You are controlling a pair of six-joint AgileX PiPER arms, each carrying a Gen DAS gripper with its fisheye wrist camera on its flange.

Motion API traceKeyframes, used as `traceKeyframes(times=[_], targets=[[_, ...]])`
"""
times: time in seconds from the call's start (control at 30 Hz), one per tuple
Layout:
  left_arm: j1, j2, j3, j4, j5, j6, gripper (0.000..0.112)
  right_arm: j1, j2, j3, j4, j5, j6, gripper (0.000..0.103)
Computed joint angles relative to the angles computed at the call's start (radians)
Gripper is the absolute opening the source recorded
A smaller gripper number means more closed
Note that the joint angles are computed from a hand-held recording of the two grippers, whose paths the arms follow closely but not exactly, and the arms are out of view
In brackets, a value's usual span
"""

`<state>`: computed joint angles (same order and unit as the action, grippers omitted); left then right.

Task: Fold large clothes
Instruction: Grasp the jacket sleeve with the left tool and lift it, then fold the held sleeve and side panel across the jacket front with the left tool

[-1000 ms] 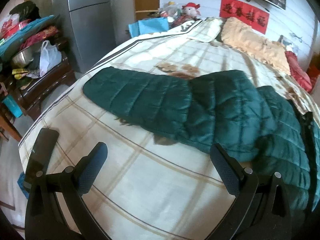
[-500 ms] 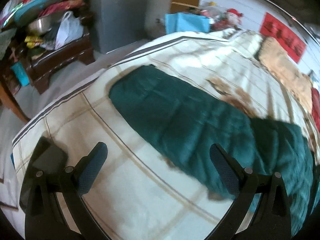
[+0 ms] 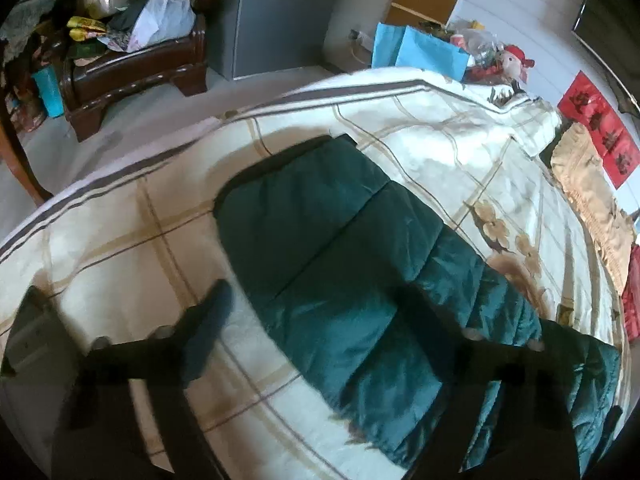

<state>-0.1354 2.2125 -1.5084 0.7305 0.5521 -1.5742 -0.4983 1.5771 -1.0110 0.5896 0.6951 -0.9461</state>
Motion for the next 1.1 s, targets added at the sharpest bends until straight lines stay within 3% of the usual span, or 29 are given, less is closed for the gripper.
traceKeyframes(times=[0.1, 0.17, 0.27, 0.33, 0.47, 0.7, 0.87, 1.1], targets=[[-0.006, 0.023, -0.042, 0.008, 0.025, 0.025, 0.077, 0.004, 0.001, -0.002, -0.007, 0.0, 0.005, 0.103], [-0.01, 0.036, -0.063, 0.017, 0.038, 0.032, 0.068, 0.007, 0.004, -0.003, -0.012, 0.003, 0.013, 0.103], [-0.012, 0.04, -0.067, 0.04, 0.022, 0.04, 0.043, 0.007, 0.005, -0.004, -0.017, 0.008, 0.021, 0.103], [-0.003, 0.024, -0.044, 0.027, -0.034, 0.056, 0.019, 0.004, 0.004, -0.004, -0.016, 0.013, 0.02, 0.103], [-0.029, -0.05, 0.032, 0.124, -0.069, -0.041, 0.015, 0.002, 0.0, 0.001, -0.017, 0.009, 0.011, 0.103], [-0.151, -0.209, 0.138, 0.332, -0.04, -0.205, 0.014, -0.043, -0.02, 0.008, 0.017, 0.041, -0.034, 0.103], [-0.243, -0.268, 0.128, 0.357, -0.022, -0.191, 0.014, -0.088, -0.038, 0.001, 0.049, 0.075, -0.075, 0.103], [-0.371, -0.247, -0.007, 0.264, 0.022, -0.035, 0.014, -0.164, -0.05, -0.02, 0.093, 0.135, -0.123, 0.103]])
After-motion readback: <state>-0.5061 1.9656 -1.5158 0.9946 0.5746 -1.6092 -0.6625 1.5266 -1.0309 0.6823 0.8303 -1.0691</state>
